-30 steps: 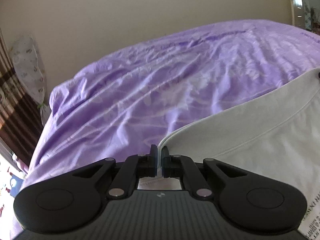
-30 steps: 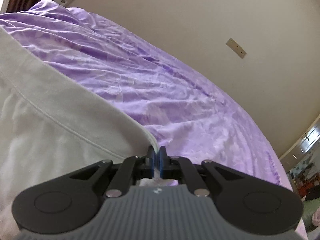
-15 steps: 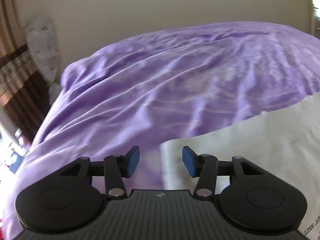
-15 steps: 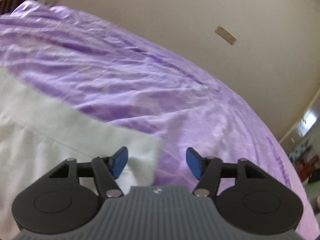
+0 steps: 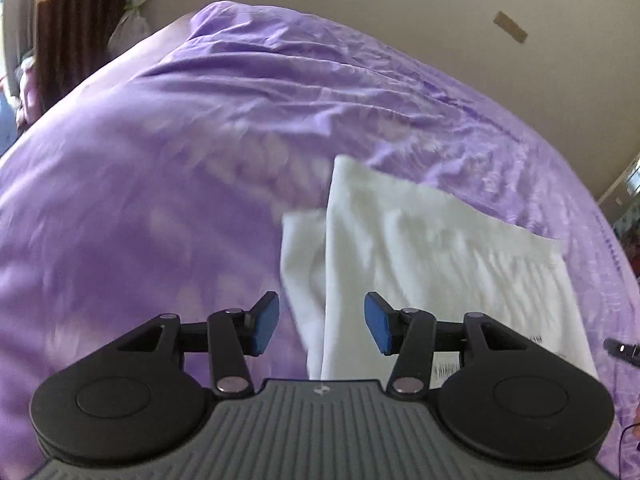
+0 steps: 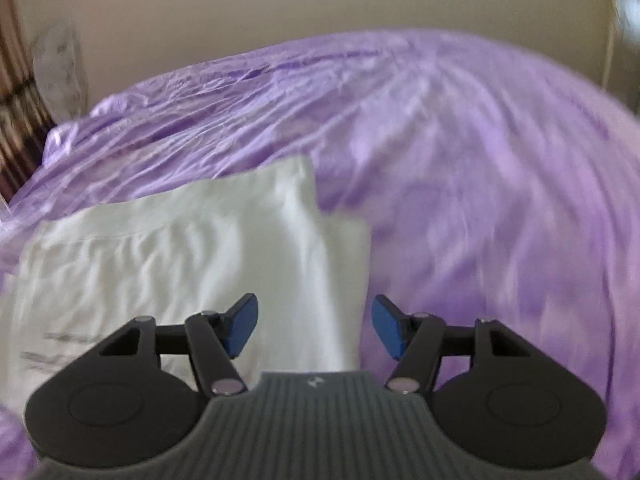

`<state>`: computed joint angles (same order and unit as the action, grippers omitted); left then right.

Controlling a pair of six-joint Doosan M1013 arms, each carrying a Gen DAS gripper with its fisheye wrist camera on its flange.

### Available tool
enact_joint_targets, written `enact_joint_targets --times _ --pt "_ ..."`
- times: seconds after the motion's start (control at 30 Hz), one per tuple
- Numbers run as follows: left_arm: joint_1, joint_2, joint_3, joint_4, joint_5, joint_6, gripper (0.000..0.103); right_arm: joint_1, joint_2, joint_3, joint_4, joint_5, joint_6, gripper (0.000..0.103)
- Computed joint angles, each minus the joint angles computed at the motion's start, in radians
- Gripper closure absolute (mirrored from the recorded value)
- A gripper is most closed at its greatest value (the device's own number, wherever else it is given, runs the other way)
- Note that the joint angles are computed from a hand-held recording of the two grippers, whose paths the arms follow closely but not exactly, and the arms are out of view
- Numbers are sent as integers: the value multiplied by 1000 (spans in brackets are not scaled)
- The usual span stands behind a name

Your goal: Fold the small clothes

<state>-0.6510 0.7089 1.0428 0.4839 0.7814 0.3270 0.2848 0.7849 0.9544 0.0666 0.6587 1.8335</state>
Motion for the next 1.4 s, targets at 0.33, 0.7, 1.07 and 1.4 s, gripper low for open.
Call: enact_joint_targets --times 0.33,0.7,1.07,1.4 --pt "-2 -79 269 -63 -341 -397 32 -57 -153 395 562 -242 31 34" --pt "-43 -37 196 120 -192 -461 89 -46 -106 348 512 -282 78 99" --pt "-65 39 77 56 68 -137 89 -27 -92 338 126 -257 296 103" --pt "-81 77 -92 8 334 210 64 -11 -119 298 -59 -172 183 69"
